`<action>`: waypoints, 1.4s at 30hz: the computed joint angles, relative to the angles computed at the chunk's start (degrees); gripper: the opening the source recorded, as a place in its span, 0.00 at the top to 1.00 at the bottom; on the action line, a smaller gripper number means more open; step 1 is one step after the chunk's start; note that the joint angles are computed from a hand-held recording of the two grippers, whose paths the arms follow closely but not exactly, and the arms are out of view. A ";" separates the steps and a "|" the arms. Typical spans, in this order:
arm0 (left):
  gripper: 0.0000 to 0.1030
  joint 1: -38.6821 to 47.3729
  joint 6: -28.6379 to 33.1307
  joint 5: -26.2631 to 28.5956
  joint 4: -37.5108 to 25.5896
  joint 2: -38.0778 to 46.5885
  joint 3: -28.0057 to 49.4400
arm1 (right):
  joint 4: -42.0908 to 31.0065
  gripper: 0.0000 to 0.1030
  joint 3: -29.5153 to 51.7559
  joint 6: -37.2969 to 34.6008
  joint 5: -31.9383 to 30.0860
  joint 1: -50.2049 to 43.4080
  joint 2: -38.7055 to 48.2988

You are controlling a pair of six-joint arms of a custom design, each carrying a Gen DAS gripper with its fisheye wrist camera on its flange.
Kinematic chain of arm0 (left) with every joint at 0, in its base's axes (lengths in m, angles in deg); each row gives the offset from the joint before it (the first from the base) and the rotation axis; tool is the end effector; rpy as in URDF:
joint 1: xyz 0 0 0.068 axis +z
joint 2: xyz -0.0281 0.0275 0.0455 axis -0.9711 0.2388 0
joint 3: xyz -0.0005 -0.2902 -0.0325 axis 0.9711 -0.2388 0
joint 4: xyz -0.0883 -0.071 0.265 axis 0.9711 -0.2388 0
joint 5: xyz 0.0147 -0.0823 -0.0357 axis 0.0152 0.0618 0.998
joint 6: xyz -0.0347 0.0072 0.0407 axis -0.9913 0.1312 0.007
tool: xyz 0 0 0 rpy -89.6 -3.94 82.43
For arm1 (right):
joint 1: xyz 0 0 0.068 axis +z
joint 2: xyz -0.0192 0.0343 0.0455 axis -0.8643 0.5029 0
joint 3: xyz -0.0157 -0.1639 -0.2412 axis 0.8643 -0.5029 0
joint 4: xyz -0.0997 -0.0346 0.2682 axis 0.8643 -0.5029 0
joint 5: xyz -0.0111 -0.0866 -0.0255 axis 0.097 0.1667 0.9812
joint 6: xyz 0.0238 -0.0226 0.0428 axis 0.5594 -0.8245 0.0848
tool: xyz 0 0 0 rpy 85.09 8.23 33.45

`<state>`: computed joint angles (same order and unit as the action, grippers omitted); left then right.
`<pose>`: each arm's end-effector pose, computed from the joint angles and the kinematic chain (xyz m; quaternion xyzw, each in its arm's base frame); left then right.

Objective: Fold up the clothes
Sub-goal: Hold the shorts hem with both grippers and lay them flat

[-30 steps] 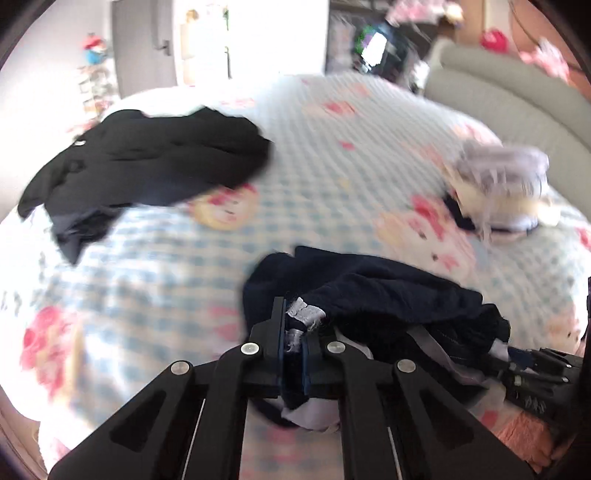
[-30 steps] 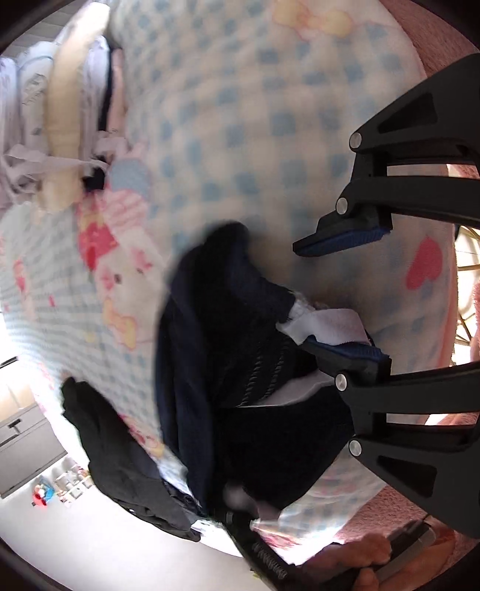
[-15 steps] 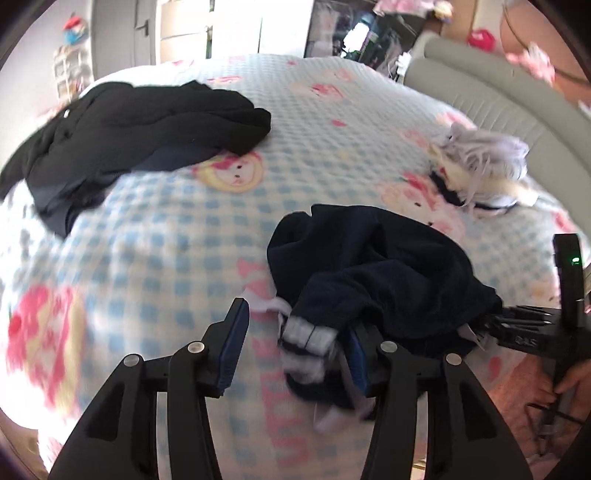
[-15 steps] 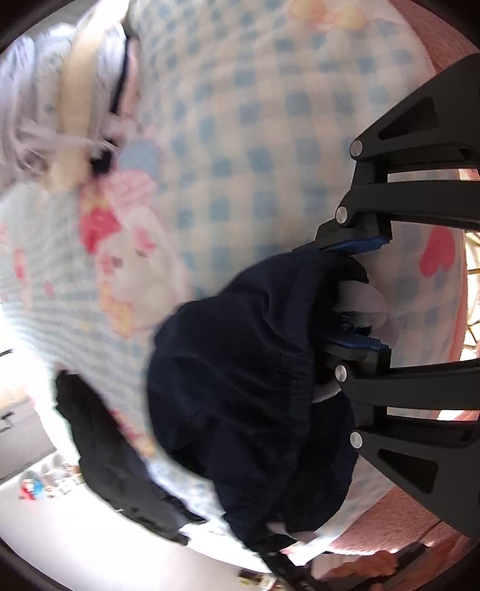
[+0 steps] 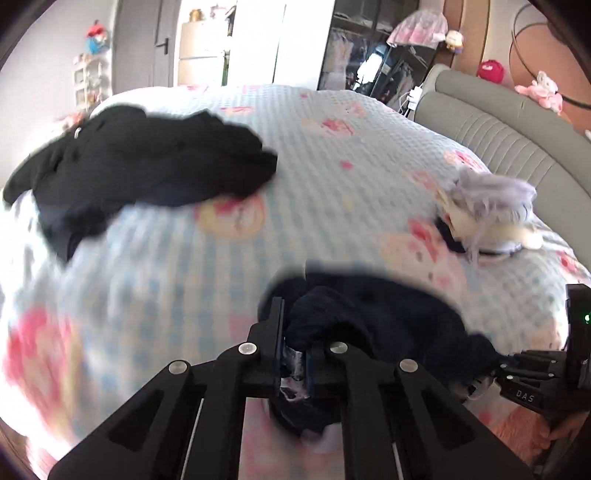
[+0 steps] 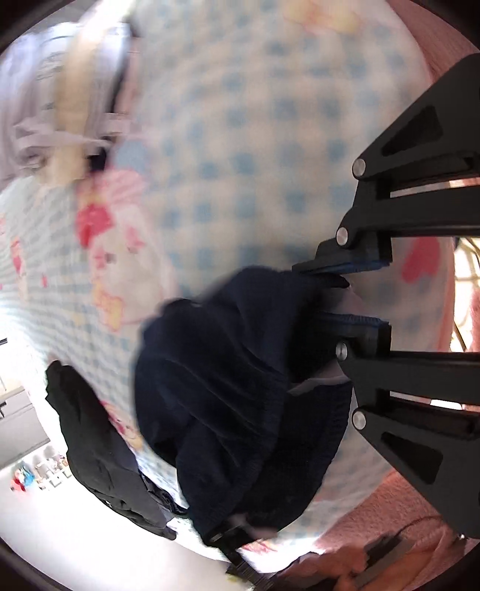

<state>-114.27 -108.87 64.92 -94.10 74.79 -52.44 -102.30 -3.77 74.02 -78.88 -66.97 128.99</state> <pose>0.2088 -0.1491 0.2122 0.0303 0.9131 -0.0741 0.3999 0.2210 -0.0187 0.1591 -0.0866 0.9667 0.0871 0.2247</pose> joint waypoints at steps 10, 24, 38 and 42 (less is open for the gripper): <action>0.91 -2.32 12.44 -6.48 -7.00 -7.14 22.93 | -0.94 0.92 31.08 7.10 0.47 0.68 -4.26; 0.72 -2.12 -11.72 11.00 -3.06 7.16 -11.26 | -2.72 0.89 -3.51 -3.76 -7.21 -13.88 -3.05; 0.57 10.94 -10.90 31.45 8.01 -16.20 -21.39 | -12.53 0.80 -1.19 -6.98 -20.86 -22.69 -15.99; 0.57 8.15 -12.31 26.67 8.55 -7.64 -19.95 | -11.10 0.79 -0.54 -4.63 -17.18 -18.68 -16.43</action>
<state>-106.11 -121.17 91.59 -85.55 67.15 -72.39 -113.40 -4.31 69.39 -96.06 -85.65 112.56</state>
